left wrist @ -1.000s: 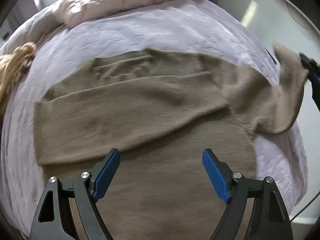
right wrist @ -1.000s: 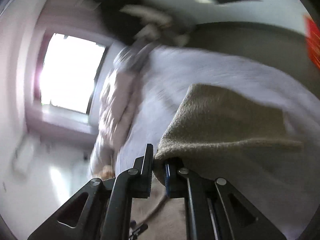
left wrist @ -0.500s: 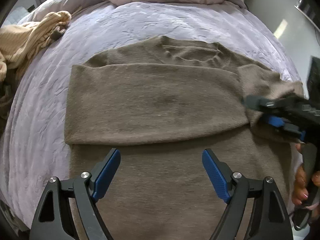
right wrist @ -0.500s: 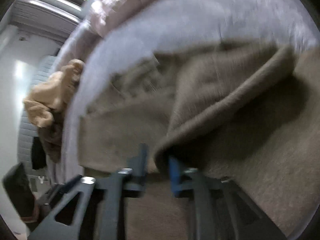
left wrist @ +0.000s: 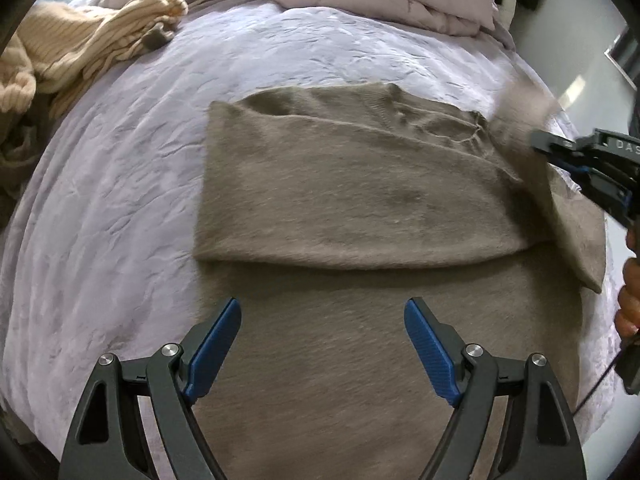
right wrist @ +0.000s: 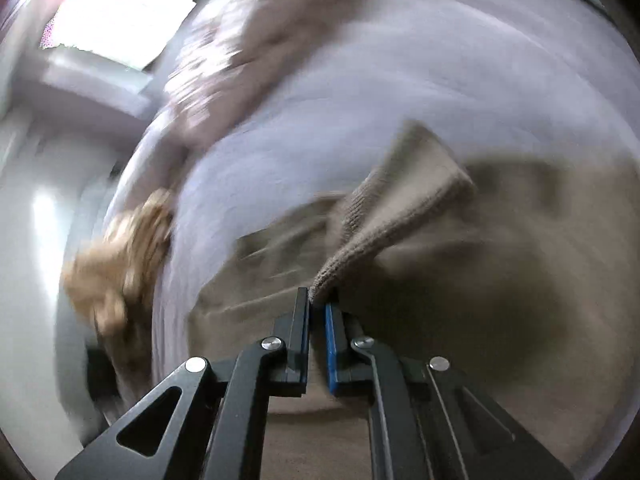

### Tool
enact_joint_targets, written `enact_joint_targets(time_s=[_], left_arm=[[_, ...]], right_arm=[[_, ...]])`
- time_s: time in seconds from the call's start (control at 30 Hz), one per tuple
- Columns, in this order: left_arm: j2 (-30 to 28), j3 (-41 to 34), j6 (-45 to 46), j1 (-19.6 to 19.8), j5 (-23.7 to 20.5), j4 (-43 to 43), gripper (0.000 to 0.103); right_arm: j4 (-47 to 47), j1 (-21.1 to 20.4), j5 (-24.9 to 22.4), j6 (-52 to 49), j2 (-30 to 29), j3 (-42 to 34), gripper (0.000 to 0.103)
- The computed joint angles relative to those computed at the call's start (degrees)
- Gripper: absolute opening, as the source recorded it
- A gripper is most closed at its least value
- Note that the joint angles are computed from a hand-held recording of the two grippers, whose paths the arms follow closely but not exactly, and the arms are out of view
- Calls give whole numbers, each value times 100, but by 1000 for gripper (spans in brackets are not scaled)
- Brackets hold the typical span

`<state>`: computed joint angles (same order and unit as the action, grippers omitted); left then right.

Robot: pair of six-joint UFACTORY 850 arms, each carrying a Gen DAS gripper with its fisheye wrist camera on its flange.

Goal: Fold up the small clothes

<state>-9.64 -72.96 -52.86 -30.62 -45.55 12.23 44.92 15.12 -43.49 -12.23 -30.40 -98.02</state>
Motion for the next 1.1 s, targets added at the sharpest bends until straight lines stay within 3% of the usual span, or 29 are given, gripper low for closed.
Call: enact_joint_targets(time_s=[0.2,0.27,0.33,0.37,0.4,0.47,0.73,0.8,0.93,1.03,1.07,1.1], left_arm=[[307,389,132,269,217,-377,85],[323,407,336,357,373,-659,85],[268,348,671,446,590,-1039,85],[226,306,889,500,703,-1276,85],[145,238,1167,554,847,-1585,85],[-47,95,1738,650,1043,-2246,85],[-799,-429,2404,941,1376,-3539,83],[-934,-513,2290,1016,1336,-3721,69],[-1062,-610,1999,1097,1249,-3650,7],[-894,-523,1833,1064,1519,-3452,7],[-787,-482,1737,1034,1618,-3281,7],[-626,-405,1539,987,1738,-2948,7]], right_arm=[[-1160,871,-737,-877,-609,-873,9],[-1793,1091,-1195,-650,-885,-1095,11],[-2322,1240,-1324,-302,-892,-1005,16],[-2227,1227,-1249,-301,-799,-857,25],[-2033,1176,-1196,-322,-687,-701,45],[-1583,991,-1074,-292,-350,-263,69],[33,-95,-499,392,837,1483,69],[460,-386,-373,502,1051,1875,69],[1342,-841,-185,587,1329,2518,69],[2105,-1021,55,398,1452,2840,68],[2454,-1081,168,259,1492,2956,58],[2705,-1107,260,180,1496,3014,27]])
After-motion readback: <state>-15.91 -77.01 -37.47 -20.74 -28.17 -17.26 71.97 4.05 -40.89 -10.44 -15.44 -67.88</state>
